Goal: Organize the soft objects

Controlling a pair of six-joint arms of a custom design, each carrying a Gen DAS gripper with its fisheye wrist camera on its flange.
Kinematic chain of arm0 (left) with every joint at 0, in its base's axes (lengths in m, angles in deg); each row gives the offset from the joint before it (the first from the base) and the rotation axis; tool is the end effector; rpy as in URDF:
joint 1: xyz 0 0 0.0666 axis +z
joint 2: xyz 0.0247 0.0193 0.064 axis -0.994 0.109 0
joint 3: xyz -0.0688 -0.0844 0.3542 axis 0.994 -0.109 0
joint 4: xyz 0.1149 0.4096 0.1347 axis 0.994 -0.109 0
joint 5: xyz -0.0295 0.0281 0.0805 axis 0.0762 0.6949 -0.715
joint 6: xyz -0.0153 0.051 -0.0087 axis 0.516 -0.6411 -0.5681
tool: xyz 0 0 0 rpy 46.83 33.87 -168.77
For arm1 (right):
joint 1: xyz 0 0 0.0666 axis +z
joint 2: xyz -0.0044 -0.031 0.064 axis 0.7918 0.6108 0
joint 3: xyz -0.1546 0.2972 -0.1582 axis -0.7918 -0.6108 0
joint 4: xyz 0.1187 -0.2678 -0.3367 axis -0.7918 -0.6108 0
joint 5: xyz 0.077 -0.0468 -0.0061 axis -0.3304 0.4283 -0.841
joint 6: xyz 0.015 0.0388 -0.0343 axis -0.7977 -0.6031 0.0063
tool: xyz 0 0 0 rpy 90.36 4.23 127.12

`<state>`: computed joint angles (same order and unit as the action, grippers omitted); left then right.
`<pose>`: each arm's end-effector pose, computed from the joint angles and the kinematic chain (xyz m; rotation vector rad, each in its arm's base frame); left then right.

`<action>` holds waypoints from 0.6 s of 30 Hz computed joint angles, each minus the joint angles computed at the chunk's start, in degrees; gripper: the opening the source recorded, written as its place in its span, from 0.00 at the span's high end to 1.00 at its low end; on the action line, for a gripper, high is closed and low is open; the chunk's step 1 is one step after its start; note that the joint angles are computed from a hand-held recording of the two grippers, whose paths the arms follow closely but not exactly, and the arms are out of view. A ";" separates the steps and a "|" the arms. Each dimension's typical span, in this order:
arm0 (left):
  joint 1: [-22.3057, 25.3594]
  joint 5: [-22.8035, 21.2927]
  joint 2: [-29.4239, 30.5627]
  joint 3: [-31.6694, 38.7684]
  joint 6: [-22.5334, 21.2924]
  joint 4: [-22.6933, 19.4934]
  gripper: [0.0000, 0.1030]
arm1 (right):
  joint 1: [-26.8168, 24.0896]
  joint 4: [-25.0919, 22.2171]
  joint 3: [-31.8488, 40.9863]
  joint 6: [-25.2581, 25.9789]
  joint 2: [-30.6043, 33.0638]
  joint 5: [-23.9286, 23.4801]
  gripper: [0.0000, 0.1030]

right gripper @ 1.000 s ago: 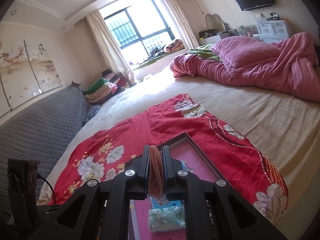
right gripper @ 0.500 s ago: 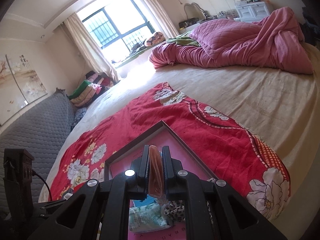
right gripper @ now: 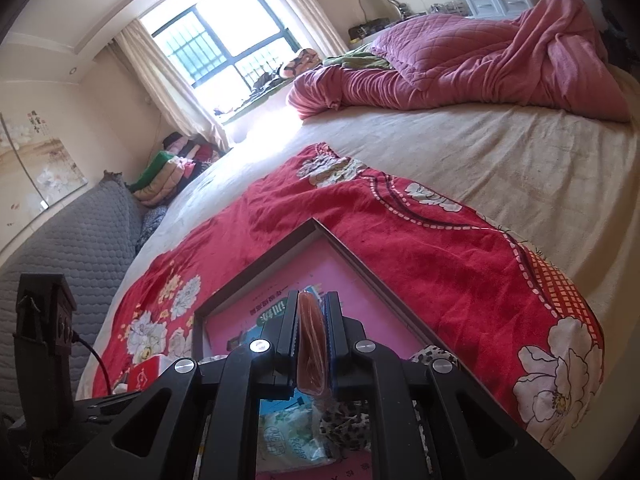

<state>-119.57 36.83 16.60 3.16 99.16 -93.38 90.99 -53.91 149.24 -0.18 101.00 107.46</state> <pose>0.4253 -0.3085 0.4323 0.3305 2.6898 -0.3461 0.3623 0.2748 0.4054 0.4569 2.2085 0.5311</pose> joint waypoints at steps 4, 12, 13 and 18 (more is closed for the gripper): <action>-0.26 -0.81 0.76 0.52 -0.29 -0.07 0.61 | -0.51 -2.94 0.17 -1.37 0.79 0.05 0.88; -0.48 -1.65 1.88 0.85 -0.89 -0.32 0.61 | -1.17 -9.50 0.97 -1.66 1.90 2.15 0.83; -0.50 -1.41 1.99 0.90 -0.90 -0.32 0.61 | -1.13 -10.49 1.32 -1.32 2.25 2.41 0.82; -0.81 -1.83 2.63 1.11 -1.52 -0.78 0.61 | -1.09 -14.15 2.72 -0.81 3.79 3.36 0.75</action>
